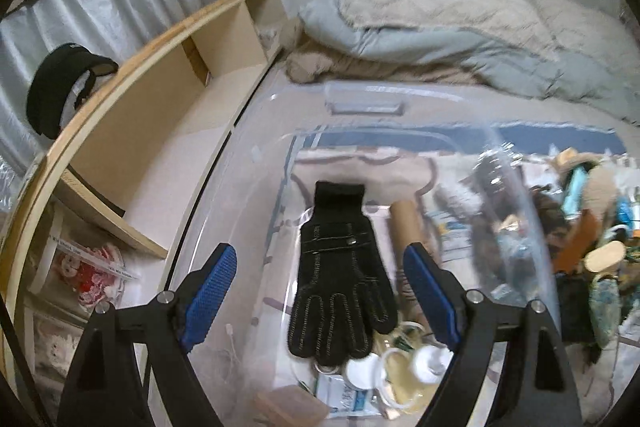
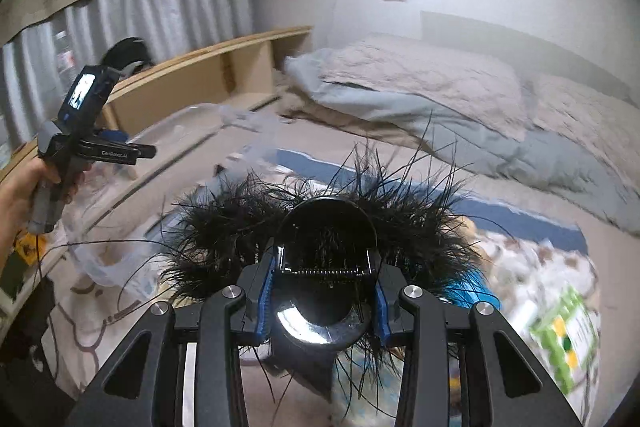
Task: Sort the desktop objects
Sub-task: 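Lower the boa into the clear box and open the right gripper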
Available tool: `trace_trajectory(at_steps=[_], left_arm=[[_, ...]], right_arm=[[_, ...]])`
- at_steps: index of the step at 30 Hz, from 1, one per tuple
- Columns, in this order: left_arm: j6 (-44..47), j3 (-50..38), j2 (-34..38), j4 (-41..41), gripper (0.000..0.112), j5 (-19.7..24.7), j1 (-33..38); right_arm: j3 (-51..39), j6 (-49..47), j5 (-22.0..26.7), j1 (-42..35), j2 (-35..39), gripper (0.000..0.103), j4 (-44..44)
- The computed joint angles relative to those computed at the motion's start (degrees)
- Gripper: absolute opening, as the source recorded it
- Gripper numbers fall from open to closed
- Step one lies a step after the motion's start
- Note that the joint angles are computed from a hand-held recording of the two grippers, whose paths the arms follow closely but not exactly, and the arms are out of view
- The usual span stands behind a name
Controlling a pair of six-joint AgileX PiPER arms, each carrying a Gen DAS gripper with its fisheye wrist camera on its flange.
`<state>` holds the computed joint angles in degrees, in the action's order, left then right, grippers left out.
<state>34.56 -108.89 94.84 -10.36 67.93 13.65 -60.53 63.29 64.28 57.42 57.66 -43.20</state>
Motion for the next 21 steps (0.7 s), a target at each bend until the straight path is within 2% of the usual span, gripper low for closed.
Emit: trace_trajectory(at_steps=[6, 10, 18, 21], left_arm=[[4.56, 5.22, -6.87, -11.77, 0.086, -0.71, 7.38], [8.91, 7.78, -9.53, -18.18, 0.086, -0.47, 12.01], [17.3, 15.07, -12.85, -27.02, 0.086, -5.54, 20.93], [18.78, 14.92, -11.52, -28.75, 0.086, -3.98, 23.3]], right_arm=[[-9.01, -10.07, -5.2, -3.21, 10.57, 0.039, 0.95], [-18.27, -21.85, -10.32, -8.33, 19.06, 0.039, 9.1], [-38.42, -48.23, -9.81, -12.59, 37.88, 0.039, 19.58], [-45.02, -54.83, -7.88, -14.41, 43.9, 0.039, 23.04]])
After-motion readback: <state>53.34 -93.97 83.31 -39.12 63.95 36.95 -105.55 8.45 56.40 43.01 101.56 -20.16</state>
